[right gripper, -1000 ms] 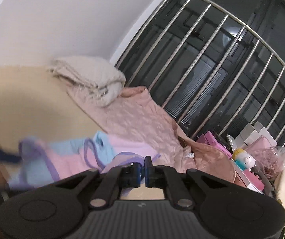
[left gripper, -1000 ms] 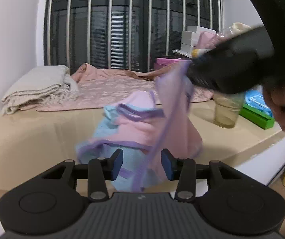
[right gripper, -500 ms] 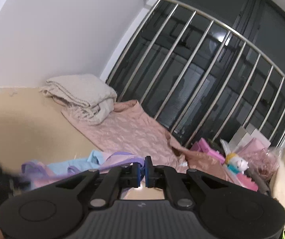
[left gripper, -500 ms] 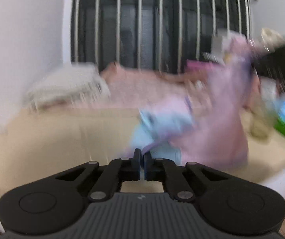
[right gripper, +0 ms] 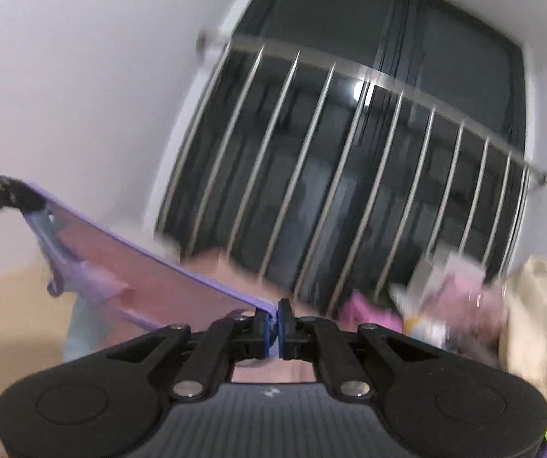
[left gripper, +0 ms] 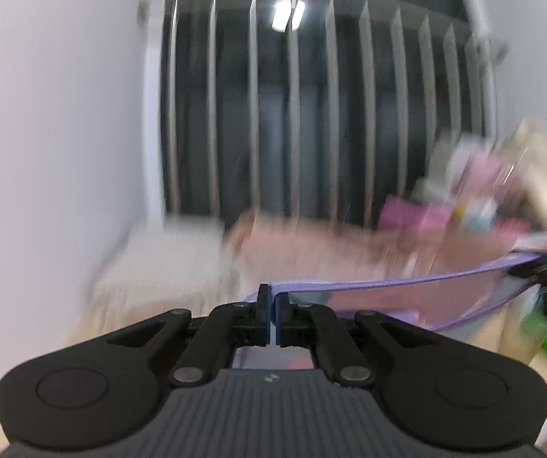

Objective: Fold clothes

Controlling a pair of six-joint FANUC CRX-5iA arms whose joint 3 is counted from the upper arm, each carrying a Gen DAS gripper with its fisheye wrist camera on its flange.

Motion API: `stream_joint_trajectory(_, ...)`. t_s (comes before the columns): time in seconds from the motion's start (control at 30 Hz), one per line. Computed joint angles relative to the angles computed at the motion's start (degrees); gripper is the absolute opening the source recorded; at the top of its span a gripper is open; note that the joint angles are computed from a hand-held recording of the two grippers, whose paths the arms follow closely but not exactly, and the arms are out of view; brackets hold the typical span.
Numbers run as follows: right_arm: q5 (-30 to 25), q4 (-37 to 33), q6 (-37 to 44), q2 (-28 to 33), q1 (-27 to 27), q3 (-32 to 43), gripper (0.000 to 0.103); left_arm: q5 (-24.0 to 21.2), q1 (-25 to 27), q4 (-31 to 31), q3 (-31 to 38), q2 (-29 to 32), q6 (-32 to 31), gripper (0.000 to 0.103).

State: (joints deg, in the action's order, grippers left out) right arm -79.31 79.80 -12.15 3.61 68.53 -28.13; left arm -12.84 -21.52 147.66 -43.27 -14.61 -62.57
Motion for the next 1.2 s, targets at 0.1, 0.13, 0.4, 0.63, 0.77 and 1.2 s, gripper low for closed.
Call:
stream_joint_trajectory(0.1, -0.9, 0.9, -5.3, 0.3, 1.5, -1.6, 0.003, -4.1, 3.3, -10.5, -2.6, 1.5, 7.1, 0.002)
stream_joint_trajectory(0.13, 0.4, -1.2, -4.4, 0.5, 1.1, -1.2, 0.003, -3.1, 3.6, -13.1, -2.1, 2.6, 9.7, 0.001)
stream_joint_trajectory(0.4, 8.8, -4.1, -1.4, 1.2, -4.5, 0.0, 0.003, -10.2, 10.9, -35.6, 6.2, 16.3, 31.7, 0.002)
stream_joint_trajectory(0.63, 20.5, -9.7, 11.1, 16.5, -25.5, 25.0, 0.003, -1.0, 6.2, -43.2, 35.7, 32.7, 47.2, 0.001)
stream_joint_trajectory(0.77, 17.7, 13.7, -6.4, 13.6, -29.7, 26.8, 0.003, -5.2, 1.0, -14.1, 38.2, 23.6, 17.2, 0.001)
stream_joint_trajectory(1.2, 4.4, 13.3, -13.1, 3.7, -13.7, 2.4, 0.006, -6.5, 0.3, -14.1, 9.7, 13.0, 9.3, 0.004)
